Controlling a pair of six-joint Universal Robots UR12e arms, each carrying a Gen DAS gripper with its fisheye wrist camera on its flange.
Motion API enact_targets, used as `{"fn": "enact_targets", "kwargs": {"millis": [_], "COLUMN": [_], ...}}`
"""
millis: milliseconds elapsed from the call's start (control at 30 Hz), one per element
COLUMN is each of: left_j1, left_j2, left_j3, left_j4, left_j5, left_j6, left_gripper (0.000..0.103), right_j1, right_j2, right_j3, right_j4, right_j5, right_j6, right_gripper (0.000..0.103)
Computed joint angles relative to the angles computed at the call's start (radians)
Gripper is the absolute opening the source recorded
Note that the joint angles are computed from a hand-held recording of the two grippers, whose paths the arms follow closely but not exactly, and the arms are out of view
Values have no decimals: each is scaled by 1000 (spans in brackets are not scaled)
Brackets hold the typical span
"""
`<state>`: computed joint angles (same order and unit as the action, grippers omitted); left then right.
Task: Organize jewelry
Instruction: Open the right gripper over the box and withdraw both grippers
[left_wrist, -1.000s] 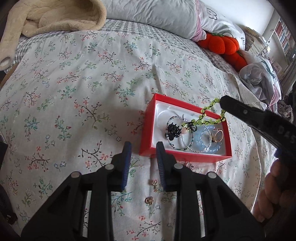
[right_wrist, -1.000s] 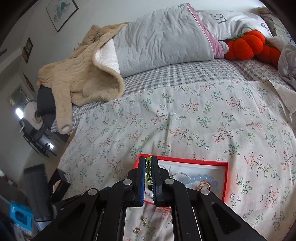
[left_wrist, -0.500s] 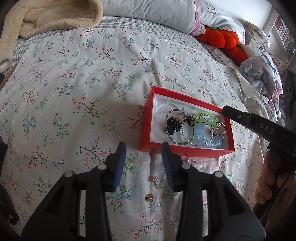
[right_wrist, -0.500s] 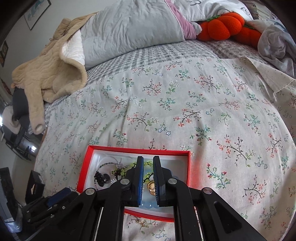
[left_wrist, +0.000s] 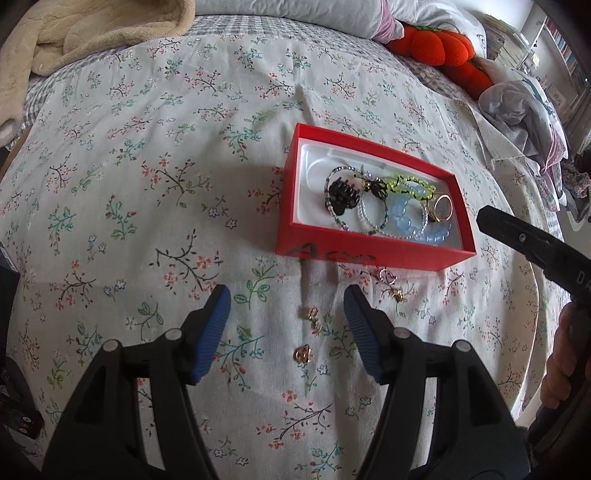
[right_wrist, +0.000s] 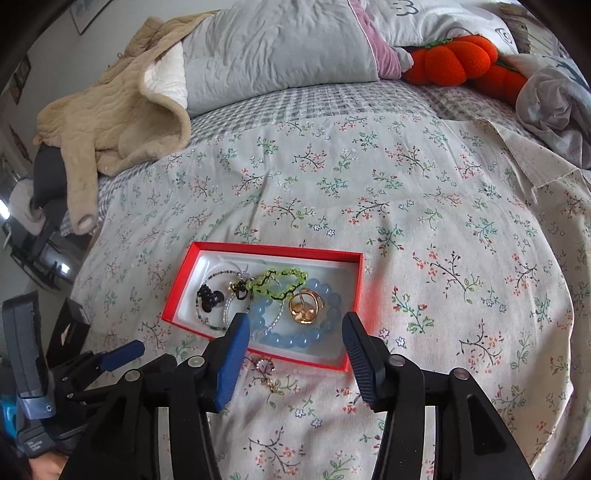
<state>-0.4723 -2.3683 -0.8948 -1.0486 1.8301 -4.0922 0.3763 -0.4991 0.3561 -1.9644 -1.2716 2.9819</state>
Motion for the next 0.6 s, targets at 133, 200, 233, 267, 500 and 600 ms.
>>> {"fn": "enact_targets", "kwargs": {"millis": [133,200,233,267,500,600], "left_j1": [-5,-7,-8,-9,-27,-31], "left_j2": [-3,-4,-4,-4,-6,5], "left_j3": [6,8,7,6,-16,-58], "left_j4": [-41,-59,-66,-71,-60,-2], "left_j5": [-10,-14,-15,-16,30,30], "left_j6": [13,19,23,26,67,97], "left_gripper": [72,73,74,74,76,76], "right_j1": [-3,-6,-7,-8,-7,-5], "right_j2": [-34,-43,-49,-55,-88,-103], "right_j3": [66,84,95,106,195,239], "right_j4": [-11,3,7,7,-5,-24], "right_j5": [-13,-8,-6,-4,-35,-55], "right_j6": [-16,-21,-23,-24,-66,-103], "right_gripper": [54,56,56,58,63,63]}}
